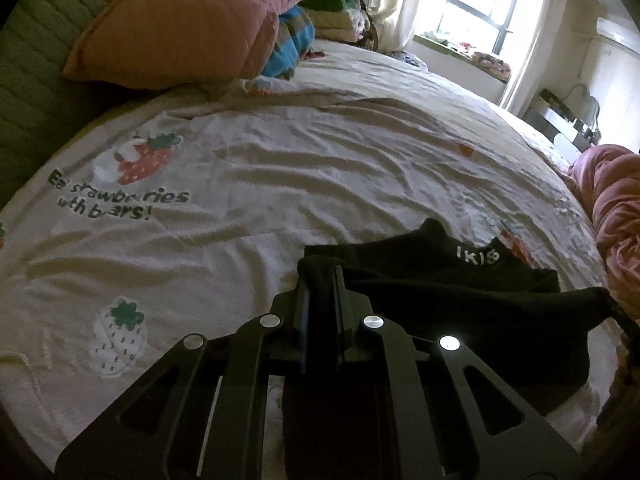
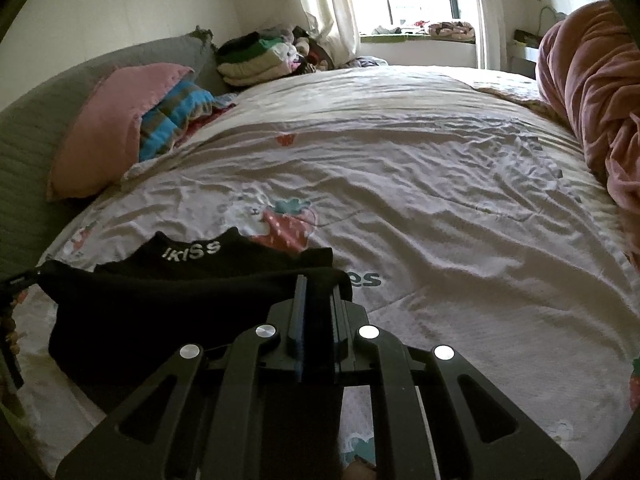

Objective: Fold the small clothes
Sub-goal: 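Carry the hem over the IKISS collar with both tools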

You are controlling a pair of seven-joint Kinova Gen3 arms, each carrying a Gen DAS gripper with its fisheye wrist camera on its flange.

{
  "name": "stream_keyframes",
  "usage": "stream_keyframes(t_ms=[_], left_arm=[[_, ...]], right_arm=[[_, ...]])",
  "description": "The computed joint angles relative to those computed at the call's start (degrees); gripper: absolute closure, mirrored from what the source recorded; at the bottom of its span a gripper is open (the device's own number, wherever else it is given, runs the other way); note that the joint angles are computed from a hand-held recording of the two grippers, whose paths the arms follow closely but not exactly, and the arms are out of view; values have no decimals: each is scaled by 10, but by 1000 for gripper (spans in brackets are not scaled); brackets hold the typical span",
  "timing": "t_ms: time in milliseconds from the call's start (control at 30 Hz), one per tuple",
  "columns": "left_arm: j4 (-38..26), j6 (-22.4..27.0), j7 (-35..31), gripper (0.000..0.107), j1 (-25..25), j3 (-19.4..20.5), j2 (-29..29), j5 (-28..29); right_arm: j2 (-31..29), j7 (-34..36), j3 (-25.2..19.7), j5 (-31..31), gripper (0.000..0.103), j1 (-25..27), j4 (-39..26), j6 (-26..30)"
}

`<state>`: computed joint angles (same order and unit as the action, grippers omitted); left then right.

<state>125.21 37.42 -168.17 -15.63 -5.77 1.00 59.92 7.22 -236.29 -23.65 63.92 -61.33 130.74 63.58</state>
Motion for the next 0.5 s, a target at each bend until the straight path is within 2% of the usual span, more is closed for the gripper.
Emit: stream_keyframes(t_ms=[67,133,233,400,500], left_arm=[[1,-8,0,102,3,3,6,2],[4,-12,-5,99,2,4,6,6],[17,-24,-32,94,1,3,-7,27],[47,-5,-94,91,-4,-21,-45,65],[65,19,-120,91,-3,-34,-65,58]], right_arm=[[5,5,5,2,92,7,1,-13],[16,16,7,-11,68,6,-9,-2],[24,15,6,-20,68,-9,-14,25],[36,4,-10,-23,68,-66,-26,100],[40,33,-18,-13,68,-80,-36,93]])
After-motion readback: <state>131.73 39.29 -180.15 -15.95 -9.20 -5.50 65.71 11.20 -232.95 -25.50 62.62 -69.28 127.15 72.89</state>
